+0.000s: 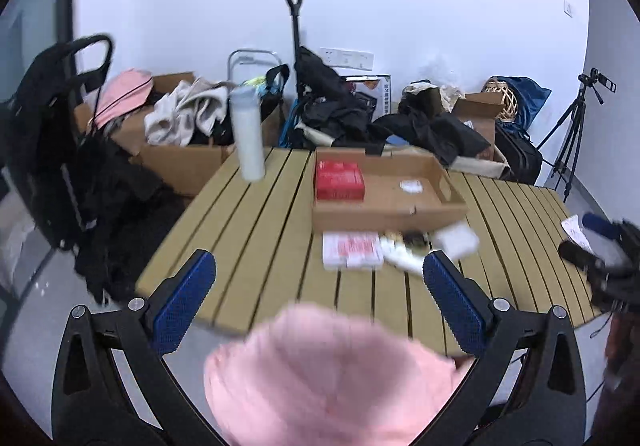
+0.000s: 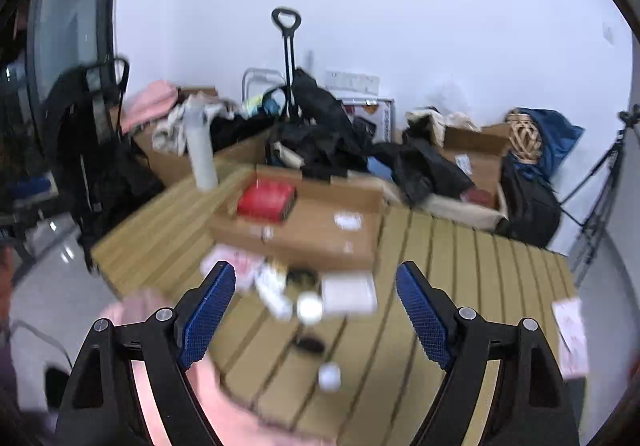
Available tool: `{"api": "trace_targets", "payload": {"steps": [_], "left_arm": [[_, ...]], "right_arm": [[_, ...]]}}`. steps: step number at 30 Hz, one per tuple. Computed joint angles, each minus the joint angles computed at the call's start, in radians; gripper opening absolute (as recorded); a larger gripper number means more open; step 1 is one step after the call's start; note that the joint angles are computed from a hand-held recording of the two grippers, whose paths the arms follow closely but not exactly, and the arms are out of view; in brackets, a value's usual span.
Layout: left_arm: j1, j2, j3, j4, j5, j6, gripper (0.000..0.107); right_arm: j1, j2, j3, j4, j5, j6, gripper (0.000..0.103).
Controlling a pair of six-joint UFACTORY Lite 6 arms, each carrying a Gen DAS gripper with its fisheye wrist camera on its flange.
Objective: Organize objects
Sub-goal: 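Move both grippers back toward the items on the table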
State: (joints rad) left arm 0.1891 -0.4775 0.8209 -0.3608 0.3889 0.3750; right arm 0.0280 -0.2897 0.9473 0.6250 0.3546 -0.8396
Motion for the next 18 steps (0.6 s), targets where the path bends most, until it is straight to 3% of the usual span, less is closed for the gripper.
{"api": "trace_targets", "payload": {"steps": [2, 5, 7, 9, 14, 18], "left_arm": [[0.021, -0.207, -0.187, -0.059, 0.038, 0.020, 0.103], [0.003, -0.361, -0.329, -0.062, 0.109, -0.021, 0.103], [-0.034, -0.316, -0.302, -0.053, 0.138, -0.016, 0.103], [-0.090, -0.336, -0.308, 0.058, 0.108, -0.143, 0.103], [-0.137, -0.356, -0.347, 0.189, 0.048, -0.285, 0.103], [-0.120, -0.254, -0.374, 0.126, -0.015, -0.208, 0.103]], "right_arm": [[0.018, -0.185, -0.196, 0.029, -0.021, 0.008, 0.086], [-0.016, -0.324, -0.384, 0.169, 0.120, -0.074, 0.086], [0.028, -0.358, -0.438, 0.103, 0.137, -0.028, 0.084], [0.072, -0.397, -0.459, 0.040, 0.102, 0.034, 0.084], [-0.058, -0.424, -0.478, 0.278, 0.187, -0.213, 0.084], [-0.036, -0.423, -0.539, 0.353, 0.075, -0.287, 0.084]]}}
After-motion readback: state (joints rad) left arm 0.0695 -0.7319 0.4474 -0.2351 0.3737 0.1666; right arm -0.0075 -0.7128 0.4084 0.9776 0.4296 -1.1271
